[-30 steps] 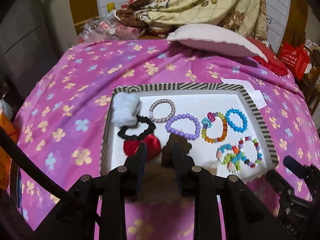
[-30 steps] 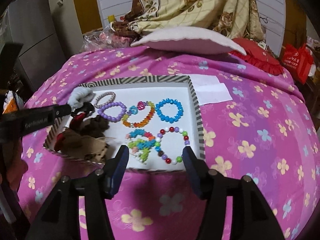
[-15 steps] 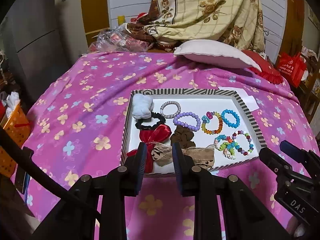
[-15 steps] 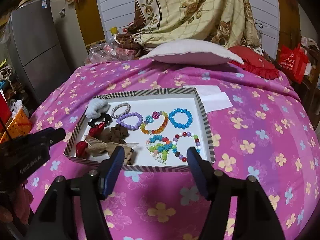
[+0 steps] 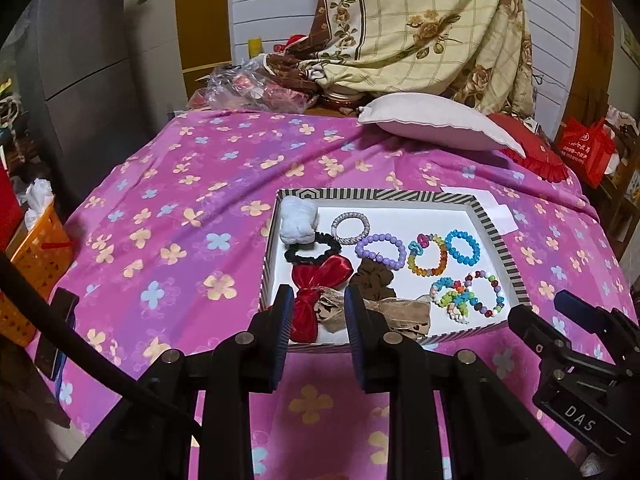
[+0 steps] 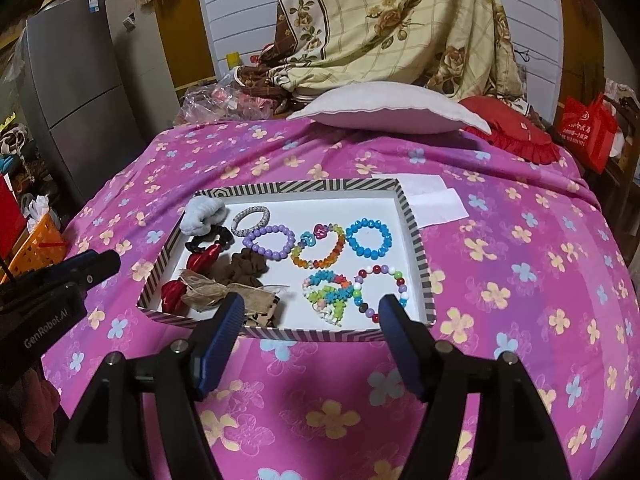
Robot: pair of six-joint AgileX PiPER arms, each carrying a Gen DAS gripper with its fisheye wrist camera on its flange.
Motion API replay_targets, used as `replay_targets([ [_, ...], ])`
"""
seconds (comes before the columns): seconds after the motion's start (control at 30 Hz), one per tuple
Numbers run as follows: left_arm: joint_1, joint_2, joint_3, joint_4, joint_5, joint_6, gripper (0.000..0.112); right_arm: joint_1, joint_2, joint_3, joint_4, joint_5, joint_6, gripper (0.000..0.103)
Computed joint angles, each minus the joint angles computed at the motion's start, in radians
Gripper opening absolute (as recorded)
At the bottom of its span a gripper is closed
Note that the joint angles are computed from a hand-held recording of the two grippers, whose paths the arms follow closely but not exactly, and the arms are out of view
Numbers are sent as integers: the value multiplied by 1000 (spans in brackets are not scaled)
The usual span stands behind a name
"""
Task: Organize jewelry
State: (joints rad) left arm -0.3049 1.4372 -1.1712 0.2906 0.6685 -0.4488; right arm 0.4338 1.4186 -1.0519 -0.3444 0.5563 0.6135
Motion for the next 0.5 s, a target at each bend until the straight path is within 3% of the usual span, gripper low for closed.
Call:
replay_targets([
  [0.5,-3,7,-8,13,13,-5,44,-4,20,-11,18,16,-19,74],
])
